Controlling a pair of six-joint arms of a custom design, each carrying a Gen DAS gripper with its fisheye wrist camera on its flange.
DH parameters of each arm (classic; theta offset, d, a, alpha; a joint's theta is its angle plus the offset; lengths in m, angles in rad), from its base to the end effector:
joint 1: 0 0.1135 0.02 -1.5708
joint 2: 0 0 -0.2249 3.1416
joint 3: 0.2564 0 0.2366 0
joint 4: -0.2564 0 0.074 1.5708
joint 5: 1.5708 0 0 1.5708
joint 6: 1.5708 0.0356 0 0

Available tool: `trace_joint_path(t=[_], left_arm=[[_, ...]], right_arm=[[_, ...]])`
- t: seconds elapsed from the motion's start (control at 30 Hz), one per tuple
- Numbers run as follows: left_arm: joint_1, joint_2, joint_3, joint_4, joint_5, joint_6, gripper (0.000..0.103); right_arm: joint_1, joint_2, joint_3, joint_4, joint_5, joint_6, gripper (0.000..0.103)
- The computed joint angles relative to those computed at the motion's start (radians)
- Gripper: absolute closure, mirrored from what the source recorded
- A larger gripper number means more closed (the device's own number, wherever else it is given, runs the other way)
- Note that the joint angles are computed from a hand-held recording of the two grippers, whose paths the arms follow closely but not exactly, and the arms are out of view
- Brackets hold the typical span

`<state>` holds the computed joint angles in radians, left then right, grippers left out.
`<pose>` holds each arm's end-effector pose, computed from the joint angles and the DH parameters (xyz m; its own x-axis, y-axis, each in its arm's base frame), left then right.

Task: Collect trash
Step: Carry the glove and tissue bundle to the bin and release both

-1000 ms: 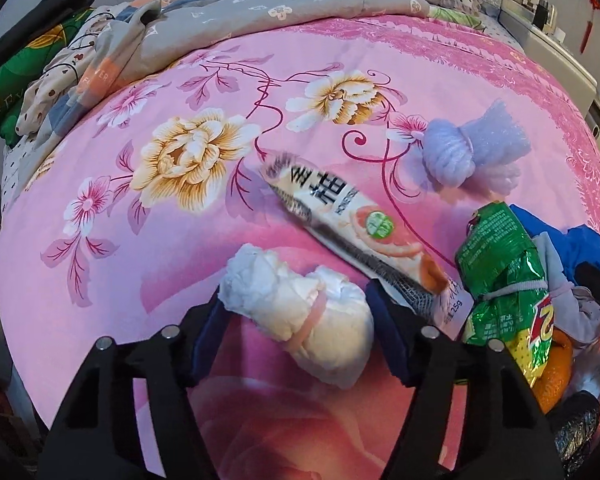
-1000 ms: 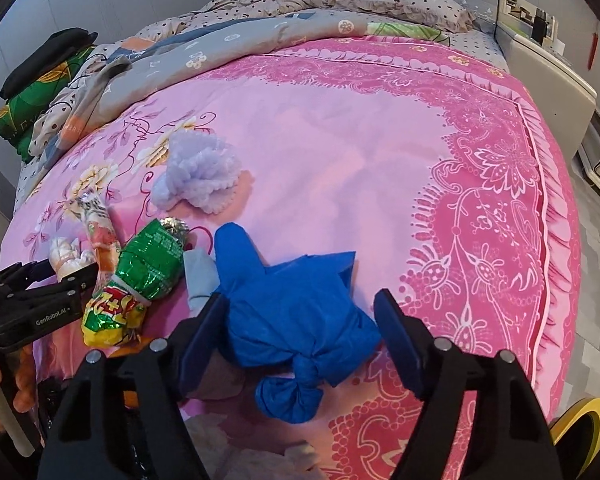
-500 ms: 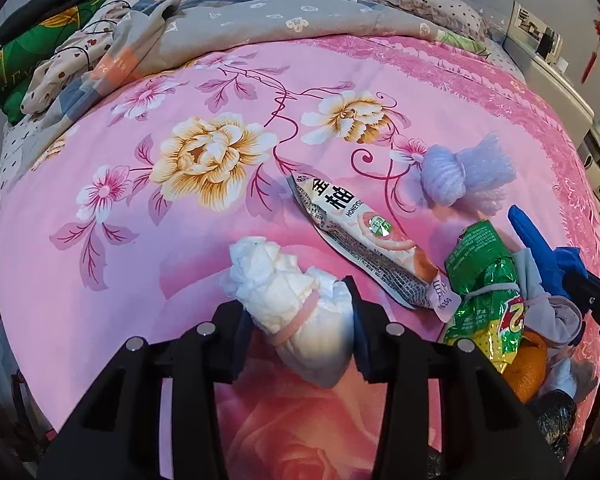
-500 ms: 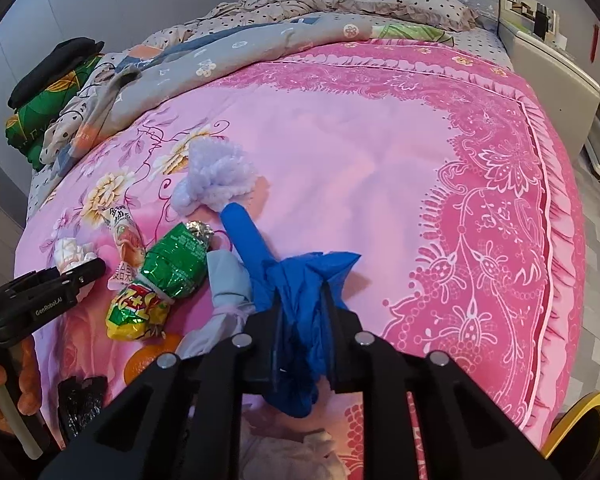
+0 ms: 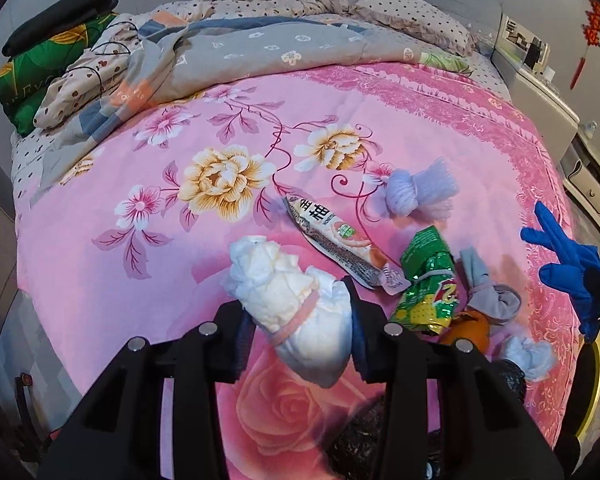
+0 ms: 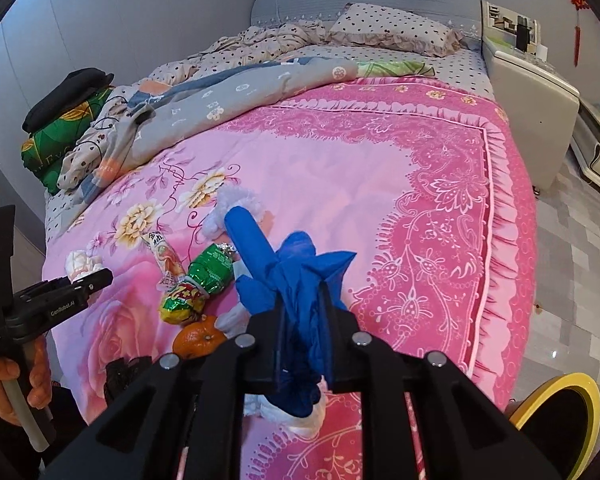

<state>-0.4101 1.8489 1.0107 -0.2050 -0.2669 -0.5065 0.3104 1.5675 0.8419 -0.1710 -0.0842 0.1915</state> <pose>0.3100 -0.1245 0.1061 -0.8204 -0.1536 -0.5508 -0.1546 0.9870 -0.0450 0.2834 0.0941 0.1459 -0.7977 -0.0567 -0.6004 -0.2063 0.9612 0.1833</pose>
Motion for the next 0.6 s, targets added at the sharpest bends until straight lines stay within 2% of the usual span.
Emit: trace_joint_path(t=[0.37,0.6], left_arm=[[-0.166,-0.253,-0.023,-0.136,-0.054,-0.051,0.065],[-0.316,-0.270,0.071,-0.217,-0.064,-0.096,0.065]], right_arm=[[-0.062,-0.427,-0.134,-0.192,-0.004,-0.033,0.090],[-0.169,-0.669,-0.181,-0.345,-0.025,-0.073,0.090]])
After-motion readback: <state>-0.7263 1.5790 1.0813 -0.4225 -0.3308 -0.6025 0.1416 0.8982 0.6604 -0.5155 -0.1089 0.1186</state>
